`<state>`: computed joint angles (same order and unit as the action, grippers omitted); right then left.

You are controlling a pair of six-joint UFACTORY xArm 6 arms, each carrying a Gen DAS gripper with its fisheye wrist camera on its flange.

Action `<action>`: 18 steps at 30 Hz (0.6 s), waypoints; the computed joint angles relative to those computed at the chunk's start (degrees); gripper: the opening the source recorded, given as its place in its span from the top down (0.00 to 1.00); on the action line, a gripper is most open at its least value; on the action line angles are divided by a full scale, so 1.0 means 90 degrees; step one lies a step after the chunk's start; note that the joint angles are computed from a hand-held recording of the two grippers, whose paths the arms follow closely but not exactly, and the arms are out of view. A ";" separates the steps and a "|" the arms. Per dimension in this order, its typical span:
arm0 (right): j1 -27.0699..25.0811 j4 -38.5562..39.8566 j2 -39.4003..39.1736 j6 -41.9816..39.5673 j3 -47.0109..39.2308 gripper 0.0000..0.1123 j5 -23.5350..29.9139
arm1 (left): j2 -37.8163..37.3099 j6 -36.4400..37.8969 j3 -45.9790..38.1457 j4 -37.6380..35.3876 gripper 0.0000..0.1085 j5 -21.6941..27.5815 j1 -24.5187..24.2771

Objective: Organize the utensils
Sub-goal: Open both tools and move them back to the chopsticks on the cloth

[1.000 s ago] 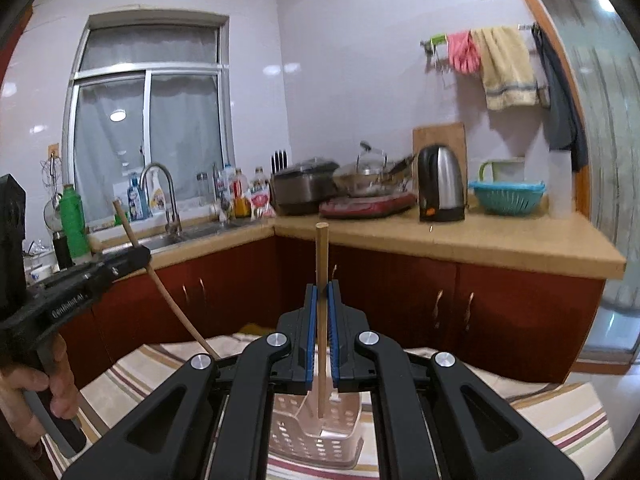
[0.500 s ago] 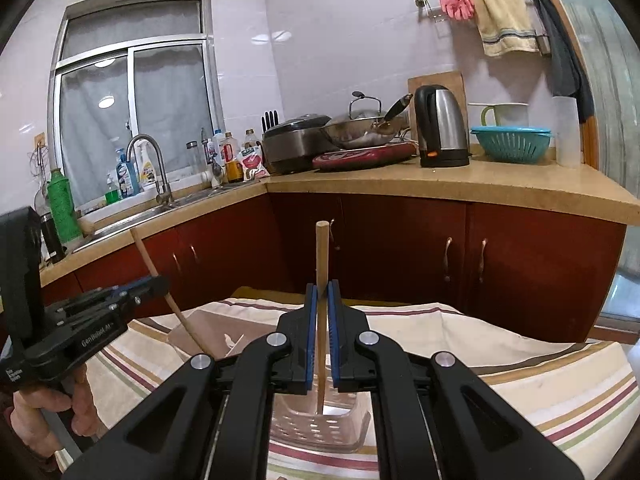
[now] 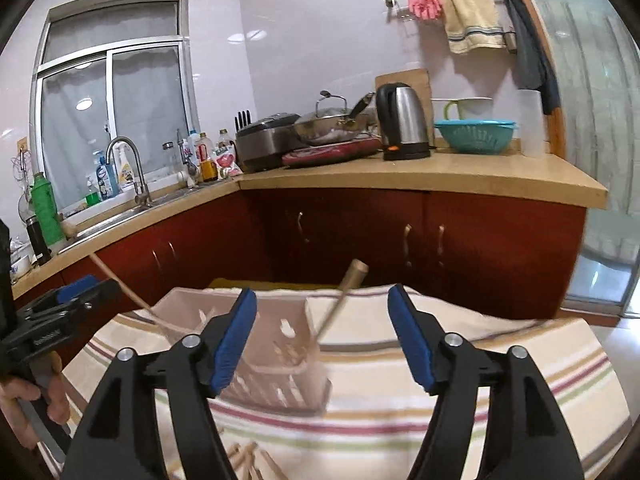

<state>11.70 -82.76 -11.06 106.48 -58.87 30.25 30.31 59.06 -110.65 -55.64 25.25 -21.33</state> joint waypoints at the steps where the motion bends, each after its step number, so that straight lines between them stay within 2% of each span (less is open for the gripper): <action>1: 0.0032 0.0066 -0.0108 -0.0041 0.0123 0.40 0.0048 | -0.0218 0.0154 0.0318 -0.0120 0.27 -0.0044 0.0012; 8: 0.0636 0.0399 -0.1045 -0.0185 0.1130 0.40 0.0666 | -0.1632 0.1430 0.2423 -0.1076 0.27 -0.0503 0.0017; 13: 0.1435 0.0378 -0.1680 0.0185 0.1979 0.40 0.1381 | -0.2556 0.2405 0.3850 -0.1864 0.27 -0.0710 0.0002; 15: 0.1712 0.0432 -0.1820 0.0285 0.2231 0.41 0.1613 | -0.2799 0.2609 0.4245 -0.2029 0.27 -0.0725 0.0017; 18: 0.2027 0.0622 -0.1943 0.0411 0.2624 0.47 0.1623 | -0.3162 0.2833 0.4898 -0.2203 0.27 -0.0726 0.0051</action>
